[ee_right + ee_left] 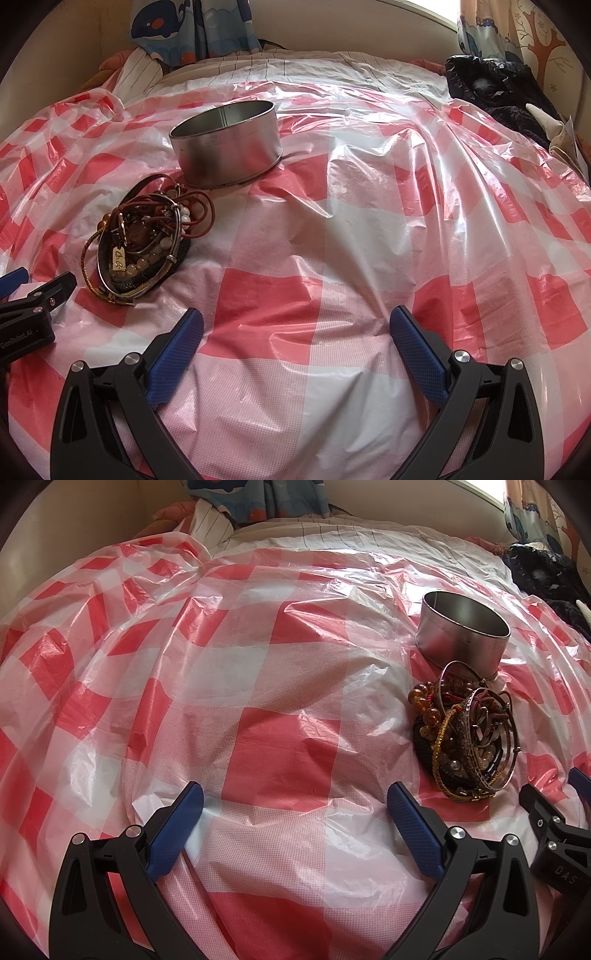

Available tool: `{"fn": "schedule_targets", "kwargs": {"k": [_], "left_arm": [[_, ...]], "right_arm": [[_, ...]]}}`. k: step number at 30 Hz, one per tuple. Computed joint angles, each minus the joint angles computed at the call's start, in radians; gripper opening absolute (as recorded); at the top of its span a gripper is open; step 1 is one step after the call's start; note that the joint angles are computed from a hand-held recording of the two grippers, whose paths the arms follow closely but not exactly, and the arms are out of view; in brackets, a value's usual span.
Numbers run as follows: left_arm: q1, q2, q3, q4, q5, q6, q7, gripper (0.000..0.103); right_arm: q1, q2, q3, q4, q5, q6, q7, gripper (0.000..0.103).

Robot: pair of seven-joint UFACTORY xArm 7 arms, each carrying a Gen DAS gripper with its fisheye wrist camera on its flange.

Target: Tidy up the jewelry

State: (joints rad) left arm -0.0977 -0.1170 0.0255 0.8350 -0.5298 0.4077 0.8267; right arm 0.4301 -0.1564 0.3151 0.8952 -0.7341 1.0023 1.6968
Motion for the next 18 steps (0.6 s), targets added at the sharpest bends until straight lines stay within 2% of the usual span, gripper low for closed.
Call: {"fn": "schedule_targets", "kwargs": {"k": [4, 10, 12, 15, 18], "left_arm": [[-0.016, -0.030, 0.036, 0.038, -0.167, 0.120, 0.170, 0.095], [-0.031, -0.045, 0.035, 0.063, -0.262, 0.182, 0.299, 0.095], [-0.036, -0.054, 0.021, 0.060, -0.266, 0.180, 0.321, 0.088], [-0.042, -0.050, 0.005, 0.065, -0.231, 0.189, 0.320, 0.083], [-0.035, -0.038, 0.004, 0.086, -0.188, 0.220, 0.300, 0.074]], "right_arm": [[0.001, -0.011, 0.002, -0.010, 0.000, -0.009, 0.000, 0.097], [0.001, -0.011, 0.009, -0.007, -0.011, -0.001, 0.012, 0.097], [0.001, -0.011, 0.009, -0.006, -0.010, 0.002, 0.011, 0.097], [0.001, -0.019, 0.012, -0.012, -0.023, 0.000, 0.022, 0.096], [-0.001, -0.049, 0.028, -0.028, -0.104, -0.033, 0.059, 0.096]]}}
